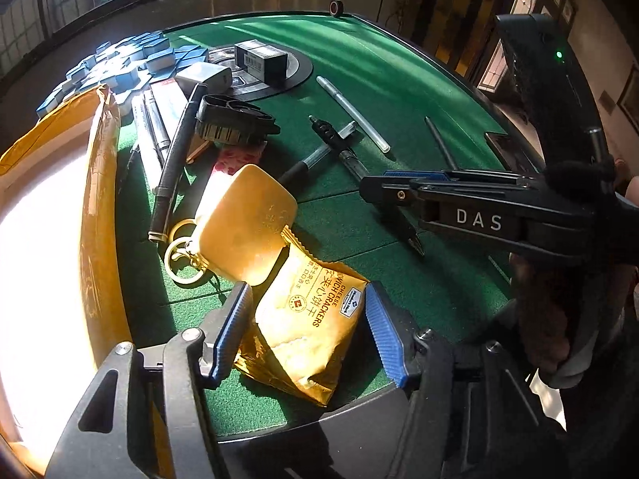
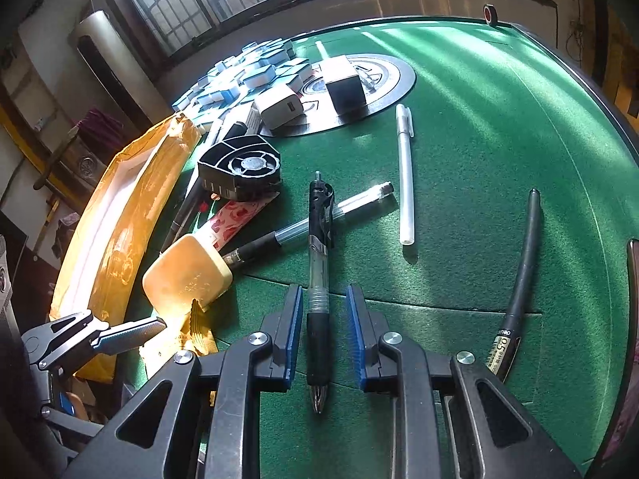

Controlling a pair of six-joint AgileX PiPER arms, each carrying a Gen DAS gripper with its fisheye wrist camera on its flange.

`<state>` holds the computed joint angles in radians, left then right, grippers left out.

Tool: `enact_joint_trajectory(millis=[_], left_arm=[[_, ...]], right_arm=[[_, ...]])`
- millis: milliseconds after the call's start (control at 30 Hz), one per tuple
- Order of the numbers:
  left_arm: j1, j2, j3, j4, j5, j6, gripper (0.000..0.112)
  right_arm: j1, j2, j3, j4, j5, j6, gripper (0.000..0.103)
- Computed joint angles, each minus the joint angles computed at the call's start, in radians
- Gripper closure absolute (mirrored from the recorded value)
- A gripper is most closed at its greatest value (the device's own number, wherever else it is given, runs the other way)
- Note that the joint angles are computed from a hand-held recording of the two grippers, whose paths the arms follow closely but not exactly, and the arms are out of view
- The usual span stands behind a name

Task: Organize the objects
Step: 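Close the left gripper on the yellow cracker packet and lift it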

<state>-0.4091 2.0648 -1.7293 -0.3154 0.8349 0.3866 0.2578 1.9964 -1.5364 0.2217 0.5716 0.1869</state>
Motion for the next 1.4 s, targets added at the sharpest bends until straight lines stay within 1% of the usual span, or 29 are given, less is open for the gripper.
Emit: enact_joint_trajectory(millis=[100, 200, 300, 400, 433, 467, 500, 567, 867, 1067, 1167, 1300, 1367, 1400], left_arm=[[0.002, 0.011, -0.012, -0.025, 0.038, 0.032, 0.055], [-0.01, 0.002, 0.008, 0.005, 0.033, 0.045, 0.055], [-0.013, 0.005, 0.015, 0.021, 0.031, 0.033, 0.055], [-0.012, 0.007, 0.013, 0.013, 0.025, 0.018, 0.055], [-0.012, 0.009, 0.01, 0.012, 0.023, 0.008, 0.056], [-0.012, 0.008, 0.013, 0.014, 0.016, -0.001, 0.062], [-0.012, 0.008, 0.012, 0.012, 0.017, -0.001, 0.065], [-0.008, 0.009, 0.01, 0.002, 0.022, -0.003, 0.068], [-0.014, -0.001, 0.031, 0.008, -0.004, -0.005, 0.068], [-0.017, -0.008, 0.047, 0.008, -0.028, -0.02, 0.068], [-0.018, -0.007, 0.046, 0.008, -0.027, -0.019, 0.068], [-0.018, -0.004, 0.04, 0.009, -0.023, -0.029, 0.068], [-0.015, -0.002, 0.035, 0.002, -0.018, -0.051, 0.068], [-0.012, 0.003, 0.025, -0.003, -0.008, -0.065, 0.068]], right_arm=[[0.008, 0.0, -0.001, -0.03, 0.0, 0.02, 0.083], [0.005, -0.001, 0.001, -0.02, -0.004, 0.008, 0.082], [0.006, -0.004, 0.01, -0.009, -0.015, -0.003, 0.079], [0.018, -0.006, 0.012, -0.042, -0.02, 0.022, 0.077], [0.02, -0.006, 0.011, -0.05, -0.019, 0.028, 0.077], [0.02, -0.006, 0.011, -0.051, -0.019, 0.028, 0.077], [0.018, -0.006, 0.01, -0.044, -0.018, 0.023, 0.077], [0.013, -0.007, 0.012, -0.024, -0.018, 0.009, 0.077], [0.019, -0.013, 0.027, -0.039, -0.038, 0.032, 0.077], [0.0, -0.02, 0.045, 0.041, -0.055, 0.004, 0.077], [0.0, -0.019, 0.043, 0.043, -0.051, -0.004, 0.077], [0.015, -0.018, 0.035, -0.026, -0.042, 0.033, 0.079], [0.02, -0.018, 0.035, -0.067, -0.04, 0.071, 0.087], [0.017, -0.017, 0.033, -0.053, -0.037, 0.058, 0.089]])
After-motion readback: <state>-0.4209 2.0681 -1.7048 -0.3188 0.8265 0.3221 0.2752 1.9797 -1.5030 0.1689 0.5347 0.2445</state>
